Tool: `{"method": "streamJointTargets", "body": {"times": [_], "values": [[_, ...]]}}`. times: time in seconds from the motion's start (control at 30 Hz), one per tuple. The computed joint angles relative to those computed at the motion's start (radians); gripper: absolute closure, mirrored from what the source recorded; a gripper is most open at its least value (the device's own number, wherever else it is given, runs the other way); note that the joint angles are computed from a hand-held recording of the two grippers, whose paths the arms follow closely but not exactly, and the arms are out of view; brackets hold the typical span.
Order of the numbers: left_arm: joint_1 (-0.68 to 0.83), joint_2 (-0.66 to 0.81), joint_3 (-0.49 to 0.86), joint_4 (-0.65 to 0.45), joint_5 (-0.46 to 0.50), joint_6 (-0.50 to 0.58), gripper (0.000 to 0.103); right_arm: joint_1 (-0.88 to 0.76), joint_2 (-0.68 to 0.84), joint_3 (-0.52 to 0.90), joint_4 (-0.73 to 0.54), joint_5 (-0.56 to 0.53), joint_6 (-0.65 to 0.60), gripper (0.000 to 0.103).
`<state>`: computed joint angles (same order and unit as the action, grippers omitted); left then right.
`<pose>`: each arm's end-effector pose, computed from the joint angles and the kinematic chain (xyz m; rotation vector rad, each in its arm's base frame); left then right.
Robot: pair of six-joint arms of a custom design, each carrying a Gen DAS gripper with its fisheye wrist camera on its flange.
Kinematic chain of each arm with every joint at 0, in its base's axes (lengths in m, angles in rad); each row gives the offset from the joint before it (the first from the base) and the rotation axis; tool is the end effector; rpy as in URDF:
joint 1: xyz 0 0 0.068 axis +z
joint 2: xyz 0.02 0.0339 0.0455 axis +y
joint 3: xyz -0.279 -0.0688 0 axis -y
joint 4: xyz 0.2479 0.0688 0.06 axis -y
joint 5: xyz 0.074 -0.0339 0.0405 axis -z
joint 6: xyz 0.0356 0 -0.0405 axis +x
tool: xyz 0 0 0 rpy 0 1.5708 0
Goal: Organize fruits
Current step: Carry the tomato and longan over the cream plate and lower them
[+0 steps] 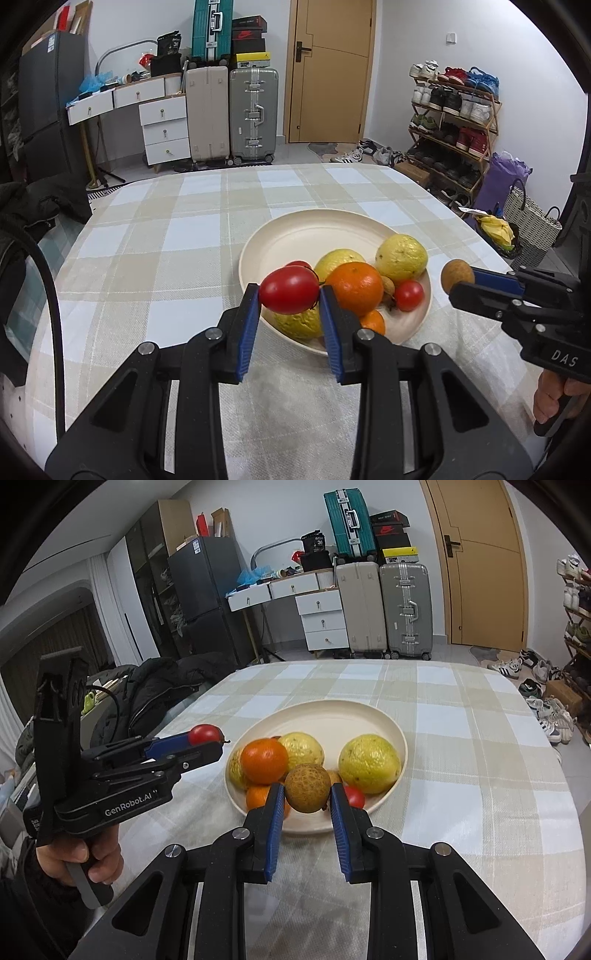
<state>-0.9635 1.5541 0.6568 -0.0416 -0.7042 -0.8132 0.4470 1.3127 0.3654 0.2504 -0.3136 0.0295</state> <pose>0.1768 -0.2140 0.1545 -0.0991 2.2314 -0.0487 0.1981 0.1071 0.1478 -0.6409 2.2082 0.6050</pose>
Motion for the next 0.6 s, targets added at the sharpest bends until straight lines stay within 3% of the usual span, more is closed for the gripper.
{"method": "streamJointTargets", "body": {"times": [0.6], "values": [[0.132,0.06,0.004,0.092,0.095,0.074,0.073,0.031,0.154,0.063,0.052,0.021,0.008,0.077]]}}
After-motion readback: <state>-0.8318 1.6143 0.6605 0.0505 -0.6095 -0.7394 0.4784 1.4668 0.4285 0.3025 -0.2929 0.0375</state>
